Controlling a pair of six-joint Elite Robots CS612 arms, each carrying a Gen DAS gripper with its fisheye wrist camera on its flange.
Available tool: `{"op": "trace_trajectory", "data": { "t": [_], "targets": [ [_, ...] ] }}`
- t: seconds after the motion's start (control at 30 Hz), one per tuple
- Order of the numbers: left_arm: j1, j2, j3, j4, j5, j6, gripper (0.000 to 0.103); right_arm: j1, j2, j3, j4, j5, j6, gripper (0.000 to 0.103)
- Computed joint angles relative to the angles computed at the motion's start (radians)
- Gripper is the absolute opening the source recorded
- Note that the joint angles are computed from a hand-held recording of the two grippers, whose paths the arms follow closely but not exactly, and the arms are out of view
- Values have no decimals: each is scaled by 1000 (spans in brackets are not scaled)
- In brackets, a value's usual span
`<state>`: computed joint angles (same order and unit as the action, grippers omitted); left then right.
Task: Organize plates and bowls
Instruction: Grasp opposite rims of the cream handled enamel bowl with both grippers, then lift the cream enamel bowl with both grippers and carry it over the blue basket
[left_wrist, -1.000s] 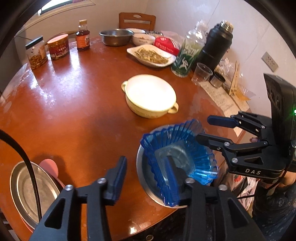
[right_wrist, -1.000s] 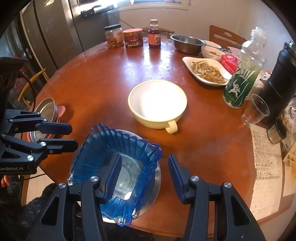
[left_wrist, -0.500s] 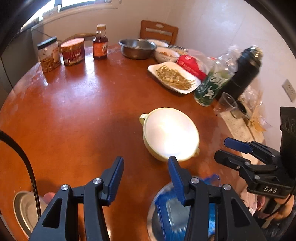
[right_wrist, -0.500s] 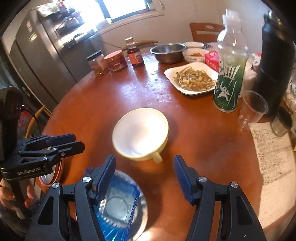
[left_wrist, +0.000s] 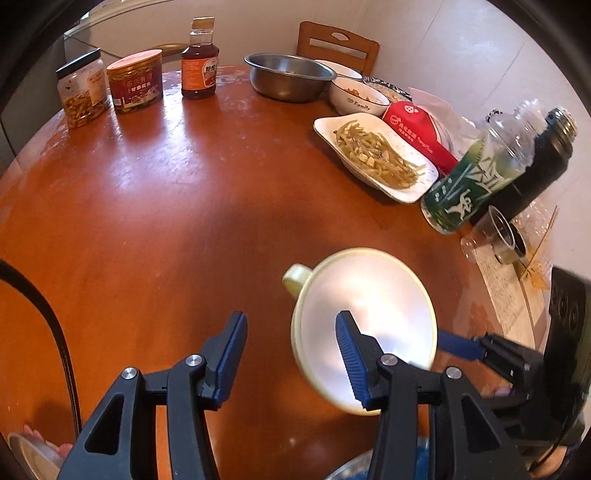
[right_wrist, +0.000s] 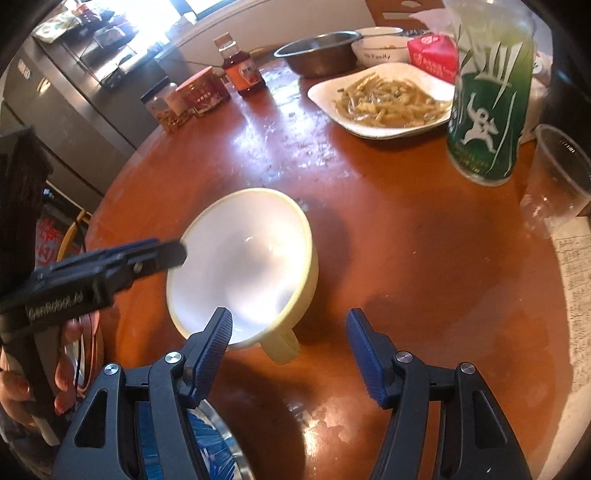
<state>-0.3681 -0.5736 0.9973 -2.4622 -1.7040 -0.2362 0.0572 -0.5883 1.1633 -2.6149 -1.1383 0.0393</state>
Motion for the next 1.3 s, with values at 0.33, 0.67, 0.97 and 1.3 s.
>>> {"op": "trace_trajectory", "data": {
  "t": [0.33,0.67,0.97,1.3],
  "targets": [
    [1,48,-81,67,-8,18,50,8,18,-33,8,-94,-110,40],
    [7,60,-96,148,-43,46,50,14,48,-87,-25,-141,-142,35],
    [7,43,-64,160,-44,58,50,-13,18,-34,-5,-52,-19,49],
    [12,48,-70,157,-97,64,50,-20,9,-4,26,28,20,55]
  ]
}}
